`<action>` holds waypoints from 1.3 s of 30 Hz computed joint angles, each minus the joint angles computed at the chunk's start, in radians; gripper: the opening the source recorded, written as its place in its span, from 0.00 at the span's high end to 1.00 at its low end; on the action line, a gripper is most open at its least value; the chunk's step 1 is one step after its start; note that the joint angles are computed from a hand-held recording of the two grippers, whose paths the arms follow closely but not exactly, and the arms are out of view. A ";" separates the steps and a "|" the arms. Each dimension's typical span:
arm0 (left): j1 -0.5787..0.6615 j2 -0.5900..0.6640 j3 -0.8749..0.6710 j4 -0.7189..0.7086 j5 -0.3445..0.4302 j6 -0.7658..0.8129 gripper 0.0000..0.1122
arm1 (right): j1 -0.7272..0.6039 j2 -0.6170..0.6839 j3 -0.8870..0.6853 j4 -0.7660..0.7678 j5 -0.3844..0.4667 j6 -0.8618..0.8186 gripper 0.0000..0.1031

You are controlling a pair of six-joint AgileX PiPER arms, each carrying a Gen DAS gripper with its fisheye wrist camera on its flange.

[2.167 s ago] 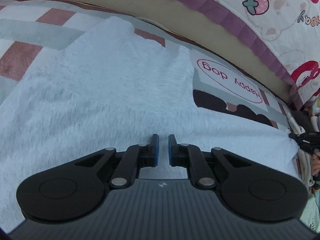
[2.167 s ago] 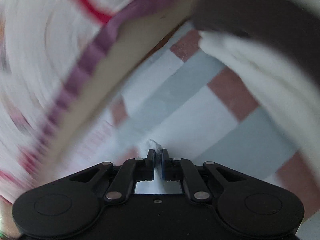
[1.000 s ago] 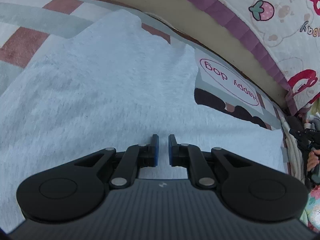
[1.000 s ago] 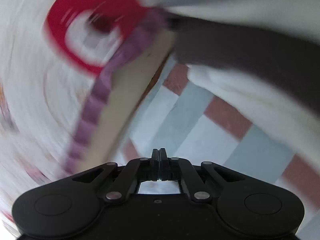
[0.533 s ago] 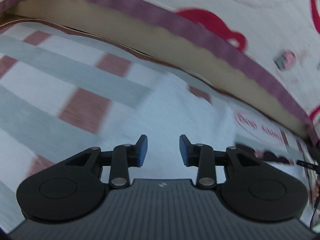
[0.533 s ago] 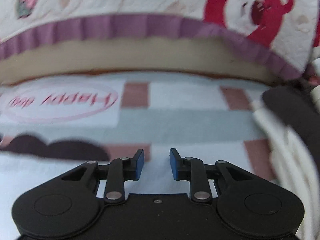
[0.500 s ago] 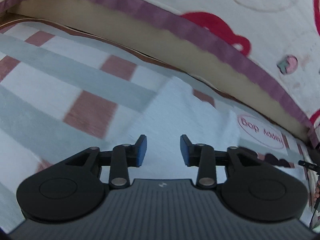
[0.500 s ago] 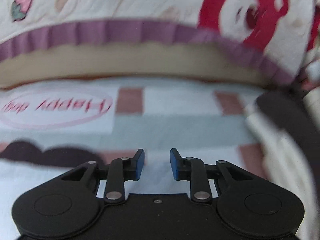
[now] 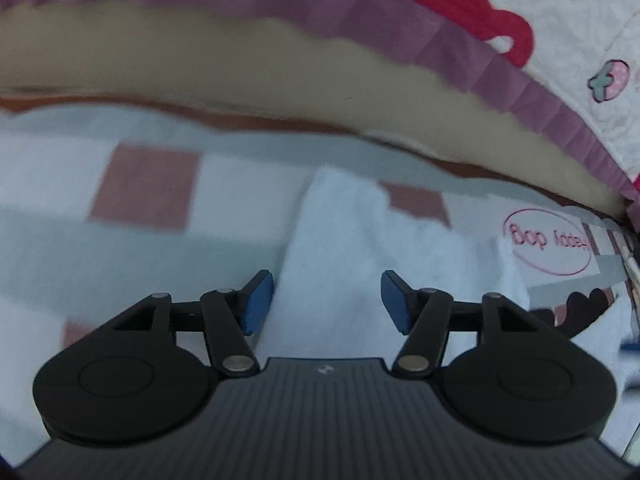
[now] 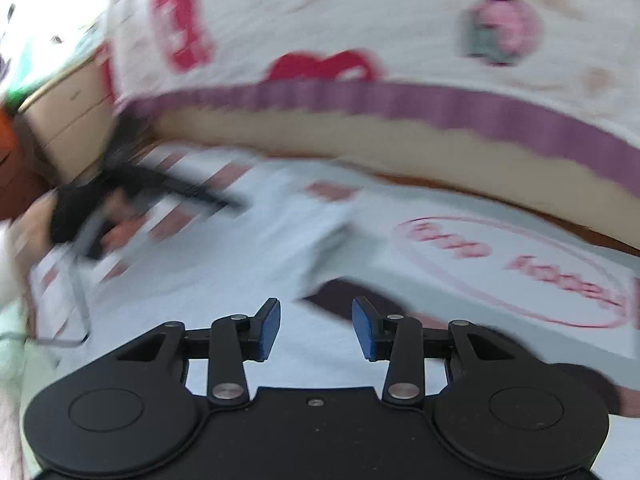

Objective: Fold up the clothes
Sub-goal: 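Pinch the light grey shirt edge with both grippers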

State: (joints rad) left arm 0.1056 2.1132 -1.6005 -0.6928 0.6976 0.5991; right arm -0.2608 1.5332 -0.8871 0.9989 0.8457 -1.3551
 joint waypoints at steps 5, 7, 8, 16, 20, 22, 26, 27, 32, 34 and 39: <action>-0.078 0.023 0.045 -0.069 -0.154 0.275 0.21 | 0.082 -0.021 0.037 -0.079 -0.005 0.004 0.53; -0.090 0.021 0.053 -0.085 -0.180 0.303 0.57 | 0.083 -0.021 0.041 -0.103 -0.016 0.009 0.53; -0.086 0.025 0.034 -0.084 -0.155 0.288 0.78 | 0.074 -0.015 0.040 -0.102 -0.010 0.018 0.53; -0.019 -0.227 0.320 -0.531 -0.092 0.575 0.93 | -0.017 0.135 -0.019 0.039 0.162 0.237 0.46; 0.000 -0.526 0.651 -0.781 -0.067 0.822 0.93 | -0.051 0.256 -0.059 0.095 0.269 0.464 0.45; 0.005 -0.698 0.812 -0.770 -0.045 0.802 0.93 | -0.102 0.319 -0.035 0.192 0.309 0.553 0.40; 0.024 -0.806 0.934 -0.404 0.071 0.432 0.89 | -0.198 0.387 0.028 0.314 0.364 0.596 0.33; -0.004 -0.804 0.960 -0.304 0.052 0.332 0.88 | -0.198 0.374 0.030 0.296 0.347 0.599 0.33; 0.126 -0.879 1.010 -0.239 0.171 0.250 0.73 | -0.177 0.357 0.051 0.276 0.340 0.567 0.32; 0.254 -0.912 1.020 -0.325 0.247 0.339 0.54 | -0.174 0.356 0.066 0.303 0.341 0.520 0.32; 0.320 -0.860 1.022 -0.274 0.135 0.239 0.54 | -0.121 0.363 0.022 0.274 0.278 0.407 0.32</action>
